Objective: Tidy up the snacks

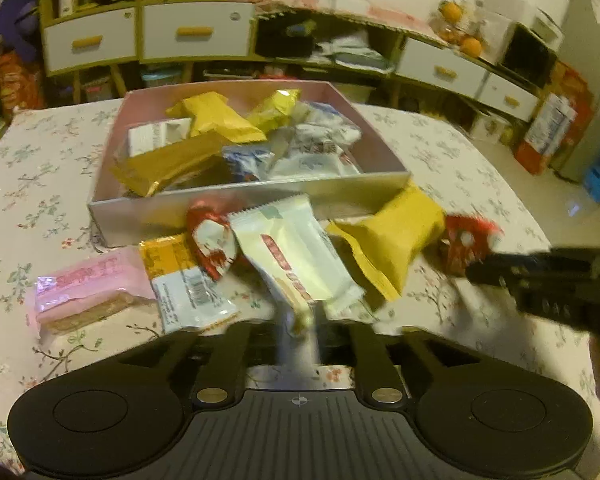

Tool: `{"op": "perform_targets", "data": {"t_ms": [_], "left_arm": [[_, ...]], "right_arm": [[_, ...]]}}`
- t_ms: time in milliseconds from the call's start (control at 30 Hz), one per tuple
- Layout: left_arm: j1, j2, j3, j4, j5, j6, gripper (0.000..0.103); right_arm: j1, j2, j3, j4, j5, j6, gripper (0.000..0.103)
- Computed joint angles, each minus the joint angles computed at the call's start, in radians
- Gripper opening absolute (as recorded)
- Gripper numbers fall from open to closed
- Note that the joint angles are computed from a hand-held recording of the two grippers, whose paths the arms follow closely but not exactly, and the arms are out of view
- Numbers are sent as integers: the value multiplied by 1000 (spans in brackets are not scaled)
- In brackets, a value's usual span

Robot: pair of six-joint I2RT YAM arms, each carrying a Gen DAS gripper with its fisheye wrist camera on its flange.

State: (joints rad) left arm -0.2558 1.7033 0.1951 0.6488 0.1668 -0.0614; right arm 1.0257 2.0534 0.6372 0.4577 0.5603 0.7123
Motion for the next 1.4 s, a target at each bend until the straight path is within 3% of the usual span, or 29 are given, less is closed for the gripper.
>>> {"op": "perform_targets", "data": {"t_ms": [67,200,400,600,733,767,867,1400], "left_arm": [[-22,8,-3,43,-42,-50,73],[-68,49,46,46,-80,-140,77],[-150,179,134,54,-228,-247,76],[-170,237,153,94,-266,-279,72],[-196,248,166,85,-311,-282,54],[-196,244,168,77,-311,-282,48],[-185,229,165,64,-297,-285,44],[-76,77,69,28,-111,-175,44]], "right_arm": [[0,5,2,8,4,-9,35],[-7,28,22,24,-2,-23,51],[-11,72,86,-21,16,-44,51],[-16,97,115,-44,30,-52,41],[-8,100,124,-56,51,-54,39],[-9,98,122,-56,53,-55,38],[-10,91,122,-68,53,-47,37],[15,4,69,-75,71,-27,35]]}}
